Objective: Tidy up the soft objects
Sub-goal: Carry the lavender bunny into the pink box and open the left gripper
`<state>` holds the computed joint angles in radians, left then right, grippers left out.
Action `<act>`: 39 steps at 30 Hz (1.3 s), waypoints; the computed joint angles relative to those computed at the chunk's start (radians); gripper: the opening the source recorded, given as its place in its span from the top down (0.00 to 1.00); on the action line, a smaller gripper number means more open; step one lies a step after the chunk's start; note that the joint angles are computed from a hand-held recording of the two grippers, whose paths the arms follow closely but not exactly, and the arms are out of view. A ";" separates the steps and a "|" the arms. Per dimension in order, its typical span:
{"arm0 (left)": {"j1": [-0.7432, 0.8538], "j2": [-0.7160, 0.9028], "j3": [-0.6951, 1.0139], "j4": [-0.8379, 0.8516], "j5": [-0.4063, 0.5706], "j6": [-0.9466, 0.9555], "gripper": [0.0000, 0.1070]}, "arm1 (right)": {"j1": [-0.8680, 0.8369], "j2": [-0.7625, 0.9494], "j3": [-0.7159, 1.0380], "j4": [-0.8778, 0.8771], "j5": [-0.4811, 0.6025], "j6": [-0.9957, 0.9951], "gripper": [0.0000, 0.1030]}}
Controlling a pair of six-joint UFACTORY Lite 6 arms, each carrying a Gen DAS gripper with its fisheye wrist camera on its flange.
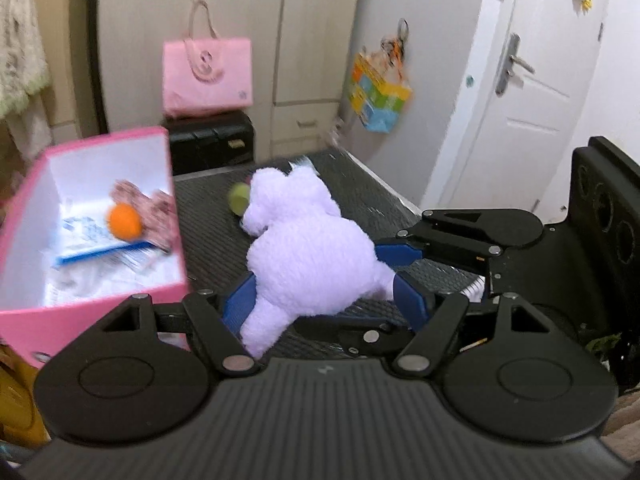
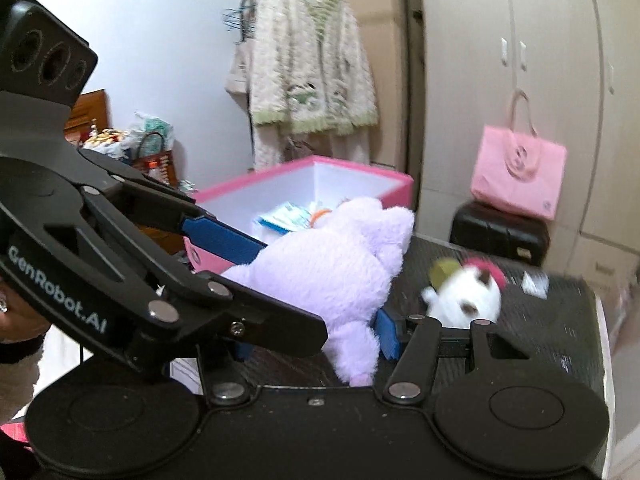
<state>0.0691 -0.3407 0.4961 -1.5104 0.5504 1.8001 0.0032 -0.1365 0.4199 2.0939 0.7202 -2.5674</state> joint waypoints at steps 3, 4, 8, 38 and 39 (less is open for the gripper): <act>0.096 -0.022 0.015 0.048 0.047 -0.022 0.32 | 0.094 0.020 0.066 0.033 -0.048 0.026 0.39; 0.125 -0.018 0.023 0.054 0.061 -0.024 0.32 | 0.126 0.039 0.093 0.049 -0.063 0.028 0.39; 0.232 0.058 0.086 0.041 0.101 -0.001 0.30 | 0.229 0.143 0.212 0.096 -0.093 0.030 0.39; 0.391 0.678 0.597 -0.008 0.016 -0.014 0.28 | 0.458 0.856 1.090 -0.395 -0.334 0.657 0.27; 0.399 0.665 0.588 0.000 0.028 -0.015 0.28 | 0.468 0.836 1.064 -0.344 -0.360 0.594 0.26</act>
